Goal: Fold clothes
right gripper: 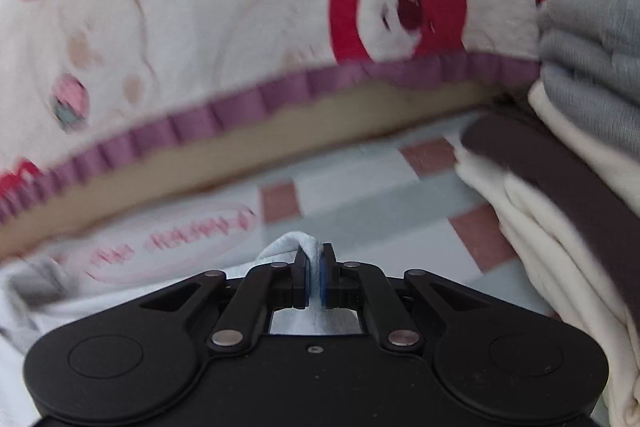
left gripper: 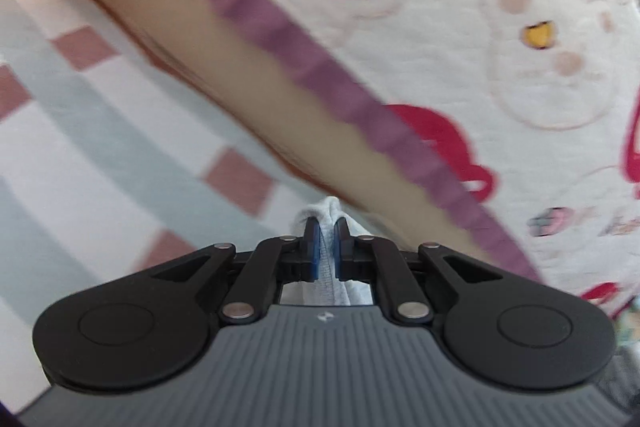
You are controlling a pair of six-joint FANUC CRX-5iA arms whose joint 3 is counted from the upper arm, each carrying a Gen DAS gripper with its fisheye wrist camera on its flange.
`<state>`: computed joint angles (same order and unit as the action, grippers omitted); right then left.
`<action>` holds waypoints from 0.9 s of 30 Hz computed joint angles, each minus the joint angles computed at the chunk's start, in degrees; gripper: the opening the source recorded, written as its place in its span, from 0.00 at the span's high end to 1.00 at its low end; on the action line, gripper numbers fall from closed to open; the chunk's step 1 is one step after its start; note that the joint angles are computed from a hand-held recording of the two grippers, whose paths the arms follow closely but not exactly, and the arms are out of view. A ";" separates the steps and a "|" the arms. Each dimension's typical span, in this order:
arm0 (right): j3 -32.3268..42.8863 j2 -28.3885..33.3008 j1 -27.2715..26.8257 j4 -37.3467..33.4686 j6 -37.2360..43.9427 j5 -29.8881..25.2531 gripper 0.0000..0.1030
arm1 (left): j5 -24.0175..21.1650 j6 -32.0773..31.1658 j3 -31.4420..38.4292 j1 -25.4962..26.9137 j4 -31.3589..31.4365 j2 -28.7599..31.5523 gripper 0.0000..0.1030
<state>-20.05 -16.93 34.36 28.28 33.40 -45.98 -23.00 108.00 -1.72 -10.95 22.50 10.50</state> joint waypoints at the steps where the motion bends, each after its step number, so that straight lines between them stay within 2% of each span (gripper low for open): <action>1: 0.13 0.60 -0.15 -0.73 0.13 -0.82 0.84 | -3.95 5.63 3.21 0.07 -6.67 0.89 0.94; 2: -1.47 0.00 -0.48 -0.13 -1.45 0.50 0.77 | -6.41 8.54 5.33 -0.22 -10.62 1.69 0.94; 3: -3.28 -1.06 -0.96 -0.02 -3.89 2.28 0.77 | -8.34 10.21 7.08 -0.57 -13.05 2.46 0.94; 5: -5.51 -3.50 -2.26 -3.27 -7.83 4.58 0.62 | -10.14 10.58 8.90 -0.95 -13.87 3.48 0.94; 8: -8.26 -7.83 -3.94 -9.94 -8.12 6.67 0.57 | -10.84 8.17 9.13 -0.82 -11.57 3.72 0.94; 13: -11.24 -12.26 -3.17 -14.78 -4.89 5.26 0.51 | -11.36 7.65 8.71 -0.42 -8.98 4.33 0.94; 16: -12.98 -12.77 -2.06 -14.01 -3.76 5.95 0.47 | -11.71 7.51 8.09 -0.02 -6.87 4.53 0.94; 18: -14.75 -12.76 -0.56 -9.67 -5.41 7.50 0.46 | -12.11 7.74 8.30 -0.04 -6.99 4.69 0.94; 19: -14.65 -12.41 -0.39 -9.82 -4.11 7.94 0.45 | -12.34 7.79 8.48 -0.09 -7.19 4.76 0.94; 20: -13.49 -11.82 -0.81 -12.96 0.16 8.30 0.50 | -12.57 7.85 8.67 -0.14 -7.38 4.83 0.94; 21: -11.36 -10.90 -1.87 -18.29 6.16 7.95 0.62 | -12.91 8.20 9.02 -0.22 -7.86 4.93 0.94; 22: -8.57 -9.76 -3.51 -24.76 11.36 6.81 0.93 | -13.08 8.31 9.18 -0.26 -8.11 4.93 0.94; 23: -7.40 -9.82 -5.00 -29.12 13.55 7.21 0.96 | -13.19 8.30 9.28 -0.29 -8.25 4.89 0.94; 26: -9.71 -14.94 -6.06 -35.40 15.48 15.93 0.96 | -12.52 7.61 8.71 -0.21 -7.62 4.38 0.94; 27: -9.16 -16.17 -7.42 -40.49 19.47 17.14 0.96 | -11.68 7.14 8.07 -0.10 -6.87 4.04 0.94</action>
